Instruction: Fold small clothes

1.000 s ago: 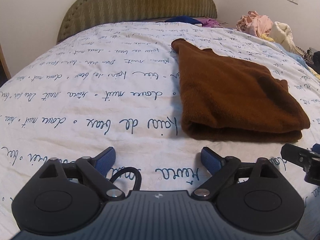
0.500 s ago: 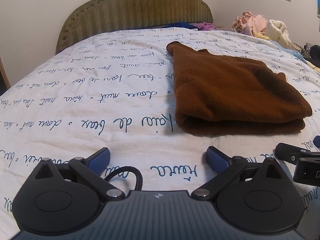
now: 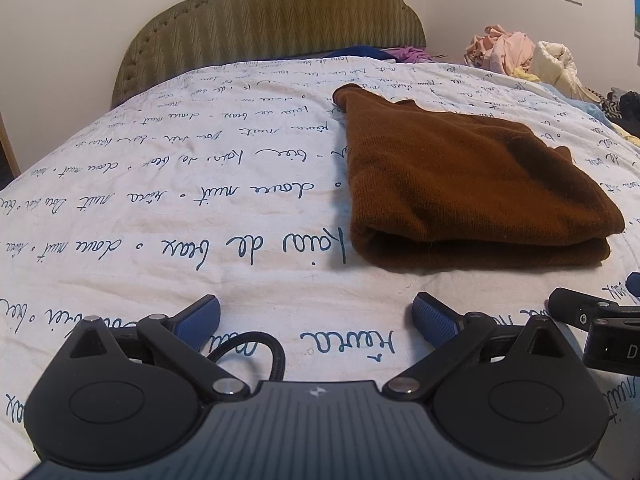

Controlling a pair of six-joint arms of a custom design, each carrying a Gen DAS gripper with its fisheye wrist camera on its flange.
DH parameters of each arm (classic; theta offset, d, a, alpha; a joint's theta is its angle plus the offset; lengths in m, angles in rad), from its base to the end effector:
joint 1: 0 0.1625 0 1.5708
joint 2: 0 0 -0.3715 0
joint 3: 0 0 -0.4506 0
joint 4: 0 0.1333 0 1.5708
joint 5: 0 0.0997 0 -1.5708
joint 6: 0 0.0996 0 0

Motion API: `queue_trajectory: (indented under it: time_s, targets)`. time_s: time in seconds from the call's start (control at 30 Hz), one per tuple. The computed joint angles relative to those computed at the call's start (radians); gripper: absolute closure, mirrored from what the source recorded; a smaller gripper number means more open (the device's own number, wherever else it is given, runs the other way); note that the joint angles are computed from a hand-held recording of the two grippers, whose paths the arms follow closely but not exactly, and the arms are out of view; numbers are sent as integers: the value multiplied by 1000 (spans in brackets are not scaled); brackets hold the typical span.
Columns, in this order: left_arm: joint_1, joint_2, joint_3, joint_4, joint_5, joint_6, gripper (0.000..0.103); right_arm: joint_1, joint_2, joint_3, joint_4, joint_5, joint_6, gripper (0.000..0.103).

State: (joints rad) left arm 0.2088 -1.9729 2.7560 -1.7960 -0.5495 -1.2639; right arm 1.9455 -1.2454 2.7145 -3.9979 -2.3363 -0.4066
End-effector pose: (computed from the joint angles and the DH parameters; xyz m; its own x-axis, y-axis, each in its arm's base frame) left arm -0.1808 -0.2614 0.0896 -0.6904 0.0150 -0.7232 0.5686 0.6294 -0.5297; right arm 0.1625 -0.2376 0.1065 -0.7236 0.0304 0.6896 -0.5408 0.5959 -0.5937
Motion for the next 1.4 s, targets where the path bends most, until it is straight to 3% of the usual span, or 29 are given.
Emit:
queue_trajectory:
  time_s: [1.0,1.17,1.4]
  targets:
    - [4,-2,-5,-4,-7,31,0,0,-1,2,-10,2,-1,0]
    - [12,-34,-17,0,-41,57,0,24,-45,10,53,-22,42,0]
    - [-10,-73,-50,101,-57,10,0,78,-171,30,197,-24,129,0]
